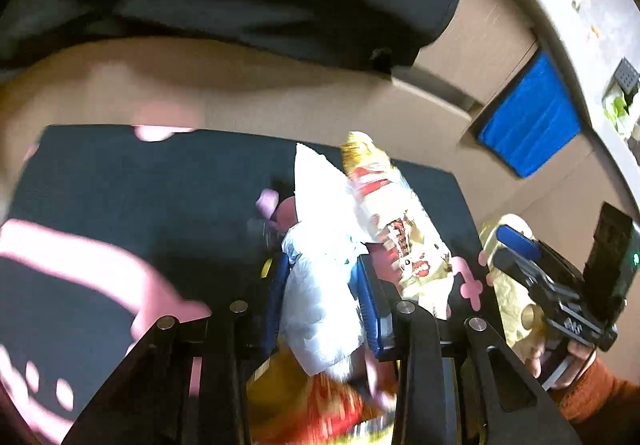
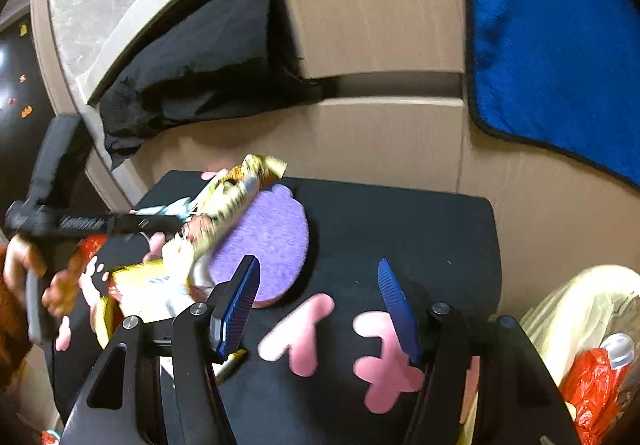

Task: Collect trash
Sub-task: 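Grasp the white tissue with the left tool while the right tool grasps the gold-red wrapper, then carry the tissue and wrapper over the bin while both tools open to drop them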

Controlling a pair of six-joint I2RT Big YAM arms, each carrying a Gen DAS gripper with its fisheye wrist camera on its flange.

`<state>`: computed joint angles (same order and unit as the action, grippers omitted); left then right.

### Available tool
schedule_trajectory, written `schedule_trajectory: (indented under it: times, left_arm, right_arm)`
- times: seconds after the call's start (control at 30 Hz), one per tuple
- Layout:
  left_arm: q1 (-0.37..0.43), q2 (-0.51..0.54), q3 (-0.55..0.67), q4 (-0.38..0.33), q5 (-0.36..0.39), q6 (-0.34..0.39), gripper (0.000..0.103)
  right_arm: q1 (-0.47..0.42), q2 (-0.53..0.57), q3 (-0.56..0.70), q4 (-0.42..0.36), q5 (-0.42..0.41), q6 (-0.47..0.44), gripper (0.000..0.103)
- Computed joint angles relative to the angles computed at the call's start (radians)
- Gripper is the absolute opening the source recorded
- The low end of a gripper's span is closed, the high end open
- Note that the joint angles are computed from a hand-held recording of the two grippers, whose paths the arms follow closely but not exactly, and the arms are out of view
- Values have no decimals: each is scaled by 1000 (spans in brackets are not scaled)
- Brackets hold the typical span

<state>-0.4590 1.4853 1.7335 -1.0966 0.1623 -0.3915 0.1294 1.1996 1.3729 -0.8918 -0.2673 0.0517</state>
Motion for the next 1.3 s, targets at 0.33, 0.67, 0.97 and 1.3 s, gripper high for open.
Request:
schedule_trajectory:
  times: [0.33, 0.67, 0.97, 1.3]
  left_arm:
    - [-83, -342, -306, 153, -351, -162, 35]
    - [-161, -420, -374, 177, -451, -228, 35]
    - [-302, -382, -313, 153, -560, -283, 35]
    - [-490, -272, -136, 85, -782, -269, 35]
  right_arm:
    - [142, 116, 131, -26, 48, -3, 59]
    - [165, 176, 169, -101, 108, -3, 17]
    - [125, -20, 110, -139, 75, -74, 17]
    - [36, -194, 68, -170, 9, -130, 17]
